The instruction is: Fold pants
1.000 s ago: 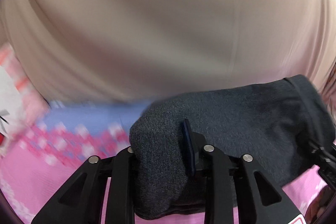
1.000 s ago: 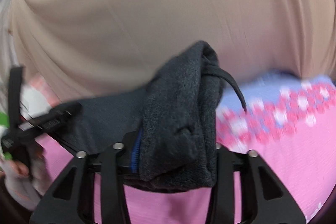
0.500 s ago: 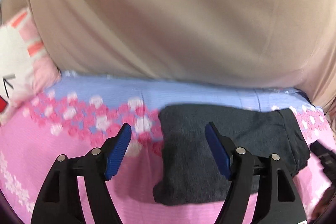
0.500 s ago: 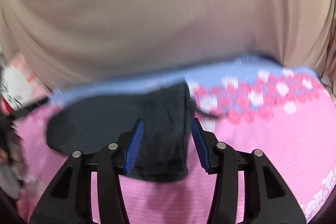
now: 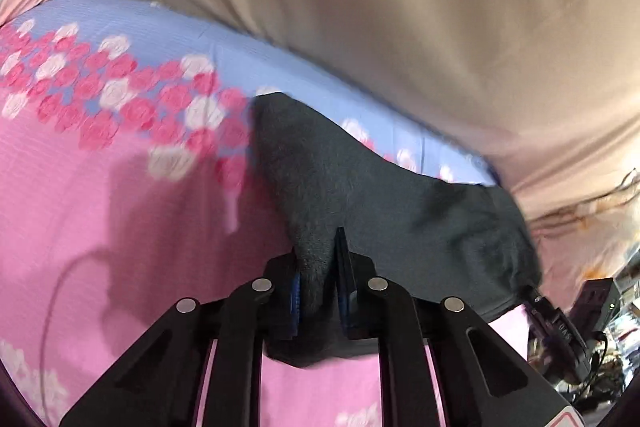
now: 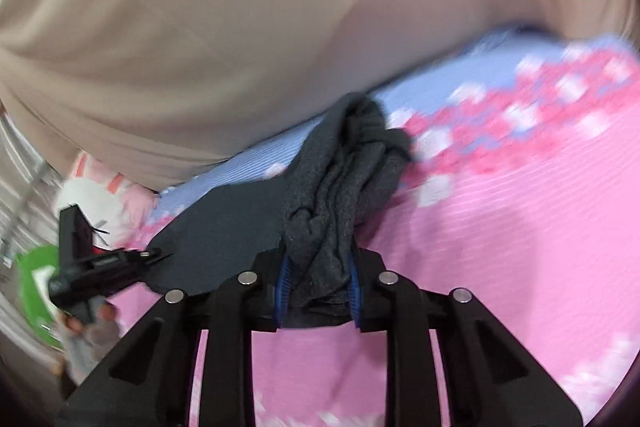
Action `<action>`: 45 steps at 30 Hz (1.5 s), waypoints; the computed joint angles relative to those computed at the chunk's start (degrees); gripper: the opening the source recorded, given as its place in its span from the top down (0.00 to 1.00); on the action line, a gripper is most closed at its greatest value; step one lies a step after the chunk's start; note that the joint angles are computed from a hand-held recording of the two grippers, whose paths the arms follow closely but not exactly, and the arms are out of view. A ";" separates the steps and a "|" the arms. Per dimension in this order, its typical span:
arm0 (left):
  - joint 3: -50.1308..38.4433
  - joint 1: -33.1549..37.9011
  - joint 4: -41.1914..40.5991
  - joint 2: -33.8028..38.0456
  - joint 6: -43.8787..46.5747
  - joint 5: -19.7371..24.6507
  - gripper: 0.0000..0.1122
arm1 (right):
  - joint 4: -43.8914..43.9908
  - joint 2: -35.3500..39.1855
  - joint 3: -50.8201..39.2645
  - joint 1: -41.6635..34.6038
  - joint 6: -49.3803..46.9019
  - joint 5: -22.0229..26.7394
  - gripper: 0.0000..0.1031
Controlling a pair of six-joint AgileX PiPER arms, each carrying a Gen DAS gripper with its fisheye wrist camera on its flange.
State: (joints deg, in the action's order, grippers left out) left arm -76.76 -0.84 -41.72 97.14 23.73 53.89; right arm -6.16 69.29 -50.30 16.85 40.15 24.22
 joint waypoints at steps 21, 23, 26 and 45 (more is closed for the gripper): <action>21.13 -15.44 30.78 -11.93 -24.63 -22.82 0.71 | -47.50 0.80 3.72 22.11 45.29 18.24 0.76; 22.77 -11.42 19.32 -13.85 -14.47 -21.38 0.71 | -47.13 2.67 4.88 20.57 45.83 16.39 0.75; 23.60 -1.73 2.14 -15.49 0.33 -12.85 0.55 | -47.28 0.58 8.09 19.22 48.85 12.77 0.74; 26.57 4.05 -5.28 -19.94 4.11 -6.45 0.86 | -52.66 -2.95 12.34 22.61 56.47 13.62 0.58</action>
State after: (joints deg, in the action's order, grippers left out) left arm -50.18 3.21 -47.01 77.20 27.84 47.44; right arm -58.82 66.34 -37.96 39.46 96.62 37.83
